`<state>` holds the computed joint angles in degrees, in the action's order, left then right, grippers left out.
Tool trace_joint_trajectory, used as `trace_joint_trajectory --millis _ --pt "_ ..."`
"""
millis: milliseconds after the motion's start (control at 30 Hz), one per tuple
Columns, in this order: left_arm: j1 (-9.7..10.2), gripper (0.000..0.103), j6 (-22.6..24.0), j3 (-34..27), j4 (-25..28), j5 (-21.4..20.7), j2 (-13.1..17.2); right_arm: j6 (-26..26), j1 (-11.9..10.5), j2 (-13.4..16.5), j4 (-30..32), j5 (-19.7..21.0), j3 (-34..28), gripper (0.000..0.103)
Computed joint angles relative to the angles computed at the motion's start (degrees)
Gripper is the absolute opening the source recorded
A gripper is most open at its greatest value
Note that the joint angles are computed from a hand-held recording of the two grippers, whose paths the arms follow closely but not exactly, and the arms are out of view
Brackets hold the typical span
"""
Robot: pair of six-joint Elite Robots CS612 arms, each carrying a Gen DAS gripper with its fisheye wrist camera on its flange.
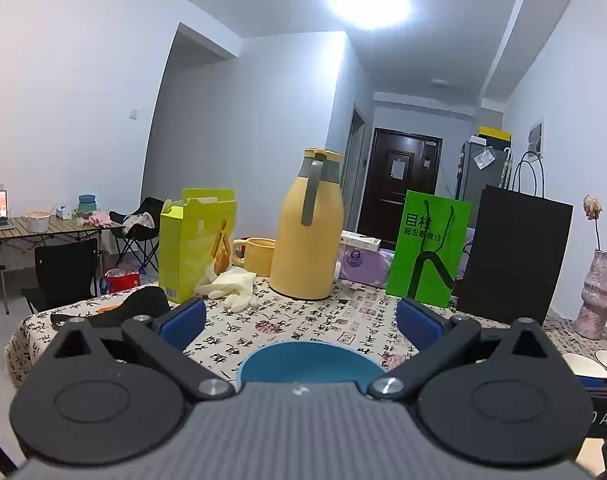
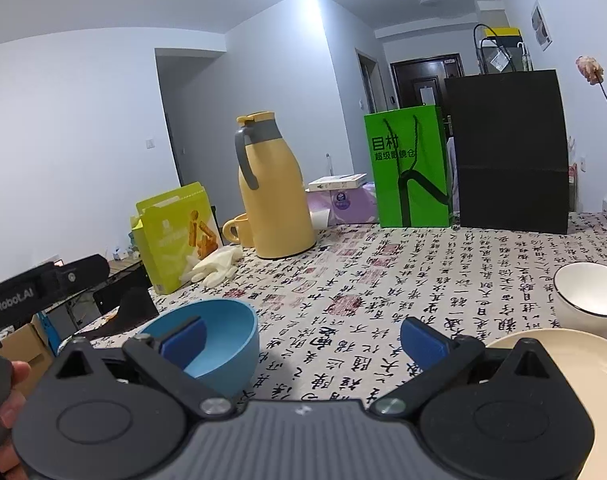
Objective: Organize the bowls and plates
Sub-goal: 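Raise both open tools and move them toward the white bowls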
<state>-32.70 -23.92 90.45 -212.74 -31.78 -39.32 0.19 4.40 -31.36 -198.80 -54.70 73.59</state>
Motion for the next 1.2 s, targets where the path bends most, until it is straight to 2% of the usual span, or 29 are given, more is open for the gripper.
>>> trace_joint_trajectory --millis 133,433,1200 --pt "-0.51 0.103 2.87 -0.79 -1.28 0.30 0.53 1.14 -0.57 -0.04 -1.21 0.21 0.44 0.103" --pt "-1.39 0.103 4.88 -1.44 -2.18 -0.58 0.90 3.29 -1.77 -0.28 -3.45 -0.06 1.67 0.103" --pt "-2.14 0.103 6.74 -3.19 -0.81 -4.22 1.72 7.69 -4.06 -0.28 -6.72 -2.21 3.92 0.103"
